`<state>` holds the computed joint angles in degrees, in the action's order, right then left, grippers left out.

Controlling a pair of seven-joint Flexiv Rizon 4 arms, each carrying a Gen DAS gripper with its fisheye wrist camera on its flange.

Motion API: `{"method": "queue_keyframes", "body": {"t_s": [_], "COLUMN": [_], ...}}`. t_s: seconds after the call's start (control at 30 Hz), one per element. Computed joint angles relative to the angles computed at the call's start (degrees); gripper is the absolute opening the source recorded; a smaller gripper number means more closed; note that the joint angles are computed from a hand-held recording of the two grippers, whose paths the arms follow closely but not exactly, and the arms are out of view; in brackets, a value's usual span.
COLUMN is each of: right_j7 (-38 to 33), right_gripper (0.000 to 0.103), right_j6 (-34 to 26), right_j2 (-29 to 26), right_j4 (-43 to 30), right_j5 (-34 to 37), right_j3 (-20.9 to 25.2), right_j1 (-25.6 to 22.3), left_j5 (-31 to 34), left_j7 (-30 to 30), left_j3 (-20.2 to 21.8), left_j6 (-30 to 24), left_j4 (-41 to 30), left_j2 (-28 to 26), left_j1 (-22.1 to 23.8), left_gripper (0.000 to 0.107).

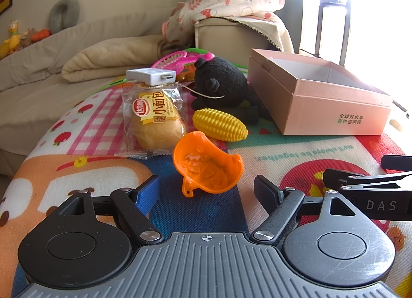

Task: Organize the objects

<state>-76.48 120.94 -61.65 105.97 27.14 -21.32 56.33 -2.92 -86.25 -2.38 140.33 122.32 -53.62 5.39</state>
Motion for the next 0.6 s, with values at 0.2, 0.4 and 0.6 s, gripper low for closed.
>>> {"method": "queue_keyframes", "body": {"t_s": [0.2, 0.4, 0.6], "right_j7": [-0.08, -0.14, 0.02], "right_gripper": [0.103, 0.103, 0.103], "right_j6": [0.09, -0.1, -0.4], "right_j2": [0.0, -0.12, 0.08], "right_j4": [-0.06, -0.13, -0.06], "right_j5": [0.06, 0.23, 0.23], "right_j3": [0.16, -0.11, -0.45], "right_j1": [-0.11, 0.14, 0.48], "left_j5": [0.03, 0.0, 0.44], "left_j7": [0.21, 0.24, -0.04], "left_j3": [0.26, 0.19, -0.08], "left_j6": [0.17, 0.17, 0.02], "left_j4": [0.09, 0.1, 0.1], "left_j2": [-0.04, -0.04, 0.06], "left_j1": [0.01, 0.04, 0.46], "left_gripper": [0.085, 0.085, 0.085]}}
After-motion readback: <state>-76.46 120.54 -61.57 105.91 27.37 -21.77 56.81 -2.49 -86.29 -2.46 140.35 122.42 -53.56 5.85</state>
